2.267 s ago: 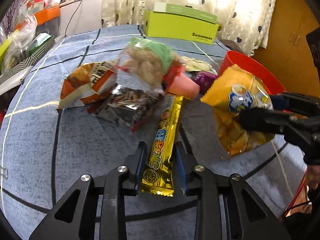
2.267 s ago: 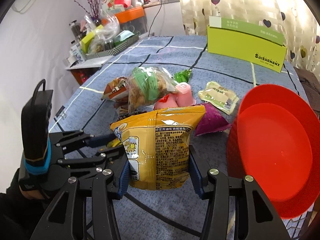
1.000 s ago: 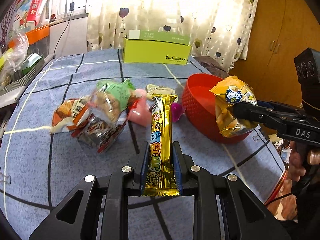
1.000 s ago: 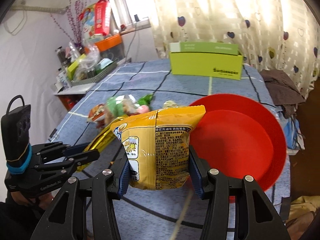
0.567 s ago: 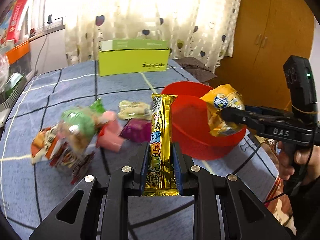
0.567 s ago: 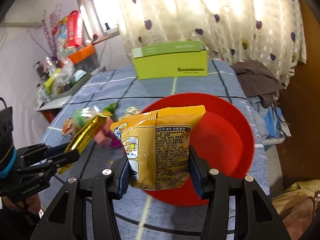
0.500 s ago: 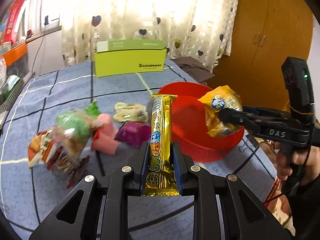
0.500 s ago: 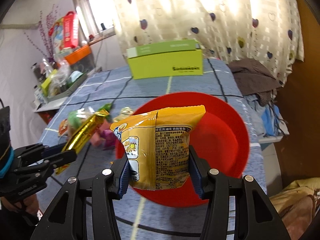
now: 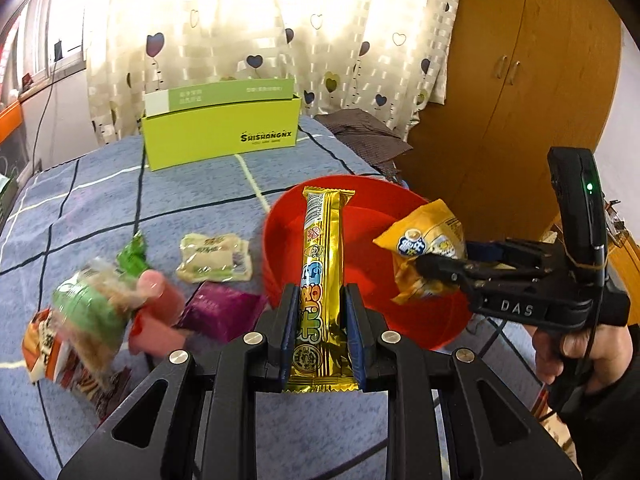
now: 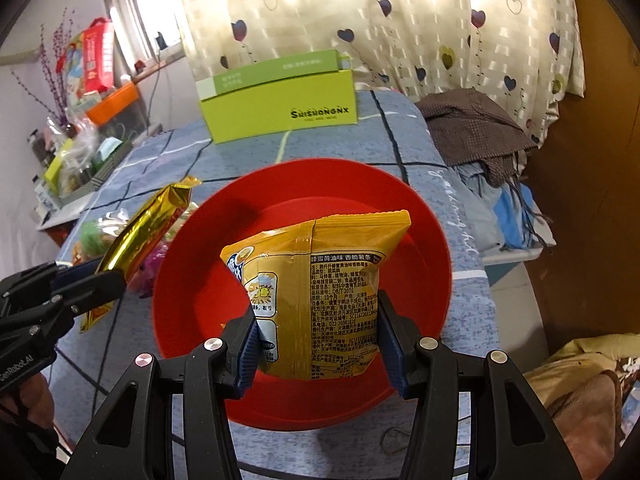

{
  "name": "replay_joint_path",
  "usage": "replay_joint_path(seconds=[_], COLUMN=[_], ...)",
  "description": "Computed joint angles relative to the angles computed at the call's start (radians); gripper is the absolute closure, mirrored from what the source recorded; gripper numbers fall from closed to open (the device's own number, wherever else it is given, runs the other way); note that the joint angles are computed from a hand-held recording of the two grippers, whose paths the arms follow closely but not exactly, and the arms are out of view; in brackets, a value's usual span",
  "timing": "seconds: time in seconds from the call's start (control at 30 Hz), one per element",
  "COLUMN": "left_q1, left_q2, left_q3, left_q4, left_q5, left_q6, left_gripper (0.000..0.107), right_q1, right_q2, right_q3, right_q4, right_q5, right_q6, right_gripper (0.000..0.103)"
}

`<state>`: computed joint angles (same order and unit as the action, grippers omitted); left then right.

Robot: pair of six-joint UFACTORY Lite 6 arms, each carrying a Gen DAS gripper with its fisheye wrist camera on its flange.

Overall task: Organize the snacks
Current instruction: 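Carry the chip bag with the right gripper while the left carries the candy bar to the red basket, then open the right gripper over the basket while the left releases the candy bar inside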

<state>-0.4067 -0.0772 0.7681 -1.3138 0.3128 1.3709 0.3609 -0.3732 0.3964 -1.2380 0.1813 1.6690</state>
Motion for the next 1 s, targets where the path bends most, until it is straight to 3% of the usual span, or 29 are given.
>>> replay_joint_path(seconds=[0.27, 0.37, 0.7, 1.0], left_q1=[-0.045, -0.054, -0.097, -0.143], left_q2=[0.078, 0.096, 0.2, 0.367], left_q3=[0.071, 0.084, 0.161, 0.312], left_q4=[0.006, 0.016, 0.021, 0.172], left_q5=[-0.015, -0.018, -0.073, -0.125], left_q6=[-0.022, -0.036, -0.079, -0.271], left_gripper=[0.083, 0.083, 0.083, 0.083], right_q1=[-0.044, -0.023, 0.022, 0.032], right_q2=[0.009, -0.027, -0.133, -0.134], right_q3=[-0.006, -0.015, -0.043, -0.044], right_q4=[0.221, 0.246, 0.309, 0.304], right_q5=[-0.028, -0.004, 0.051, 0.056], right_q6=[-0.221, -0.245, -0.293, -0.283], right_gripper=[0.047, 0.042, 0.042, 0.042])
